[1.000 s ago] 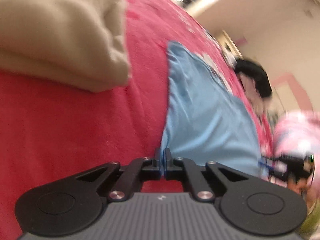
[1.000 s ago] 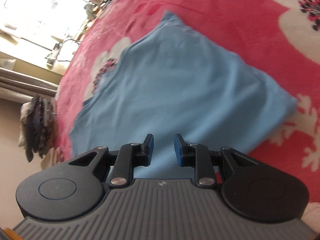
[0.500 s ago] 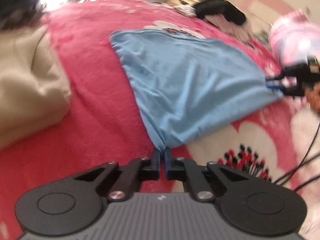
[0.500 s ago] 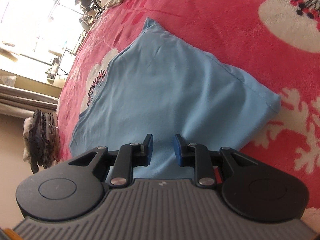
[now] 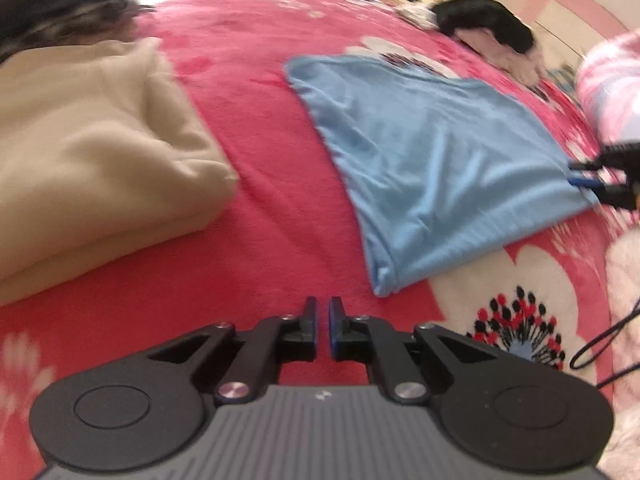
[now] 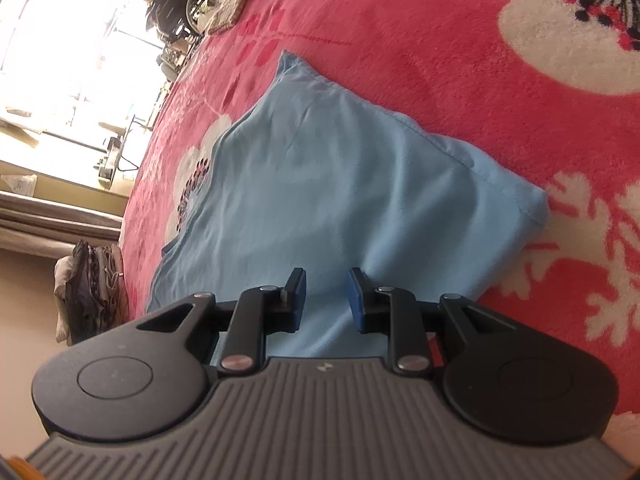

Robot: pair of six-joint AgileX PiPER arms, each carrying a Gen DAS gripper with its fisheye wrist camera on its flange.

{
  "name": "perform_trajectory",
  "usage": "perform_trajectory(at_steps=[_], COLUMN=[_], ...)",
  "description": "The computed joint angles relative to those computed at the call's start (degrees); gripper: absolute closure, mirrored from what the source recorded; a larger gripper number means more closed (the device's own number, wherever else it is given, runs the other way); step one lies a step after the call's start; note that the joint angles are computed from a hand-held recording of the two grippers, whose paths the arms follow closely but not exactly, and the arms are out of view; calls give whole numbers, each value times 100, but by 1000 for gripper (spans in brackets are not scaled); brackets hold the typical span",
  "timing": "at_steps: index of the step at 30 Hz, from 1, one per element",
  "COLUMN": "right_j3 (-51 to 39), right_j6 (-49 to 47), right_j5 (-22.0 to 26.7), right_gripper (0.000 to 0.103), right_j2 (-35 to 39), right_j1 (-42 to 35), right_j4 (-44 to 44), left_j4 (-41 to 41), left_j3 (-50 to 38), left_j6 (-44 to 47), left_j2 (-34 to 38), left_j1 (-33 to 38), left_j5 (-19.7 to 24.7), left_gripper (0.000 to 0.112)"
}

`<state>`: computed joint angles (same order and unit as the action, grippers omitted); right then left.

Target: Fold clothes

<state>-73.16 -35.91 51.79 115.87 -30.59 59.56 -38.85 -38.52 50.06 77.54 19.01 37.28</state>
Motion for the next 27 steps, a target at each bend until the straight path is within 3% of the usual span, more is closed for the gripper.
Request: perform_trajectory(at_steps=[4, 9, 14, 22, 27], right_j3=[148, 205, 328, 314, 46], right_j6=[-281, -482, -680, -802, -563], right_j5=[-91, -41, -98, -452, -425], right_gripper=[79, 77, 77, 77, 78], right_j2=[-79, -120, -225, -394, -276], right_j1=[-41, -86, -91, 299, 546], right_j4=[248, 390, 515, 29, -592], left_j4=[541, 686, 710, -177, 346], left_j3=[-301, -607, -926, -1433, -1548], left_j6=[-979, -1783, -2421, -2347, -3134], left_j2=[-459, -557, 94, 1363, 1810], left_j1=[-131, -922, -1724, -2466, -2628], left_j5=[281, 26, -582, -1426, -1707], left_gripper=[85, 77, 76, 76, 78])
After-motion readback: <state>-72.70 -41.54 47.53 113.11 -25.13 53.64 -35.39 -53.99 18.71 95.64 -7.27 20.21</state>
